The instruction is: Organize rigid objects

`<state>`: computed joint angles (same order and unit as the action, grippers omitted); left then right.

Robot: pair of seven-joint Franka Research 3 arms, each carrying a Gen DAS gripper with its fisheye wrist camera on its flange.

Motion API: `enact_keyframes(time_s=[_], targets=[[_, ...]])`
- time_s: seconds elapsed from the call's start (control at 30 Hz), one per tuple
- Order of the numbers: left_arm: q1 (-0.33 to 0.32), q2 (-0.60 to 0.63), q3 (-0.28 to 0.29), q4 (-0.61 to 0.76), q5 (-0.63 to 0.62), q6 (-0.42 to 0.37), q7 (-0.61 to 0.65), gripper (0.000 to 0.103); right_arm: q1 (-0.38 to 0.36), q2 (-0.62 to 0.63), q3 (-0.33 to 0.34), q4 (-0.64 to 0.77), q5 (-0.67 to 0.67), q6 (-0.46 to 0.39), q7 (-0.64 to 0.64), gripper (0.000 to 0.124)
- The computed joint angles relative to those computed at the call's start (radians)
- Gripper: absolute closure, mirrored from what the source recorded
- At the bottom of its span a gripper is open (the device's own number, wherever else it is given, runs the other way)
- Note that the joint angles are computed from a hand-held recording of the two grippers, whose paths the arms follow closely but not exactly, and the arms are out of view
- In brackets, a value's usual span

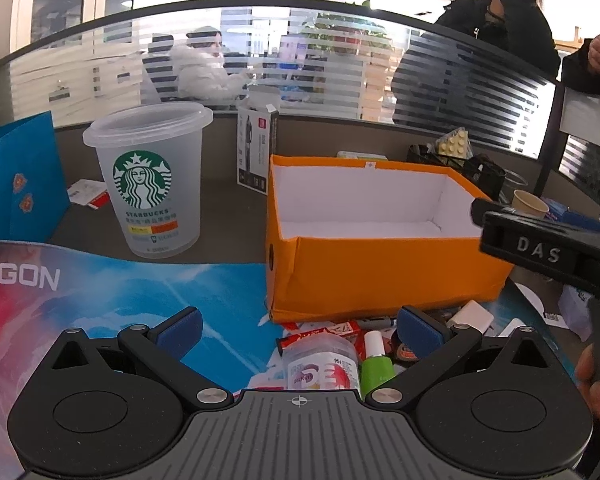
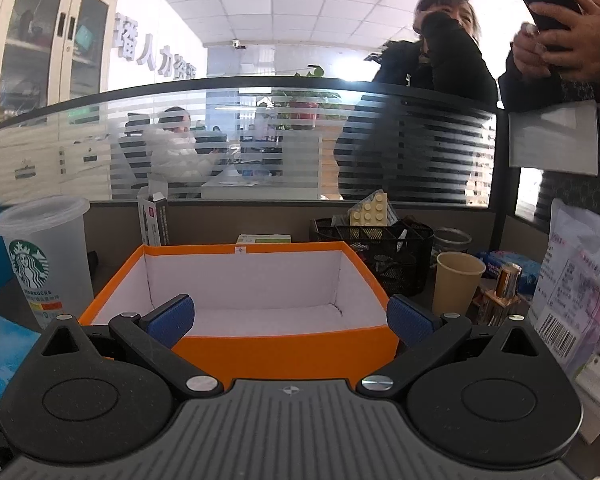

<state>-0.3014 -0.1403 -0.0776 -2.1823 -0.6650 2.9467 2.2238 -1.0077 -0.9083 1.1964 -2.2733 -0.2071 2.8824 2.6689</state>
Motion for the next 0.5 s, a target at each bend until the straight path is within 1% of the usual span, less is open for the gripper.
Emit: enact_keyframes(time_s=[0.13,0.2,0.27,0.37,0.43,0.47,0.5], targets=[[0.014,0.001,-0.010,-0.014,0.057,0.007,-0.041,0.000,0.021,-0.051,-0.033,-0.039,-0.041,0.001,-0.040,0.021],[0.013,0.001,-0.008,-0.024,0.069,0.005,-0.045,0.000,0.064,-0.059,-0.070,-0.098,-0.054,0.049,-0.064,0.021],[0.017,0.000,-0.011,-0.035,0.098,-0.007,-0.060,0.000,0.120,-0.036,-0.105,-0.154,-0.060,0.094,-0.095,0.021],[-0.005,-0.011,0.004,-0.058,0.059,-0.005,-0.005,0.000,0.192,-0.030,-0.147,-0.235,-0.058,0.132,-0.117,0.021],[-0.038,-0.025,0.024,-0.087,-0.011,0.039,0.077,0.000,0.240,-0.023,-0.171,-0.286,-0.047,0.157,-0.119,0.021],[-0.046,-0.029,0.027,-0.103,-0.022,0.069,0.096,0.000,0.265,-0.007,-0.182,-0.308,-0.038,0.181,-0.119,0.021],[-0.042,-0.026,0.021,-0.116,-0.002,0.104,0.080,0.000,0.298,0.018,-0.200,-0.333,-0.028,0.214,-0.125,0.021]])
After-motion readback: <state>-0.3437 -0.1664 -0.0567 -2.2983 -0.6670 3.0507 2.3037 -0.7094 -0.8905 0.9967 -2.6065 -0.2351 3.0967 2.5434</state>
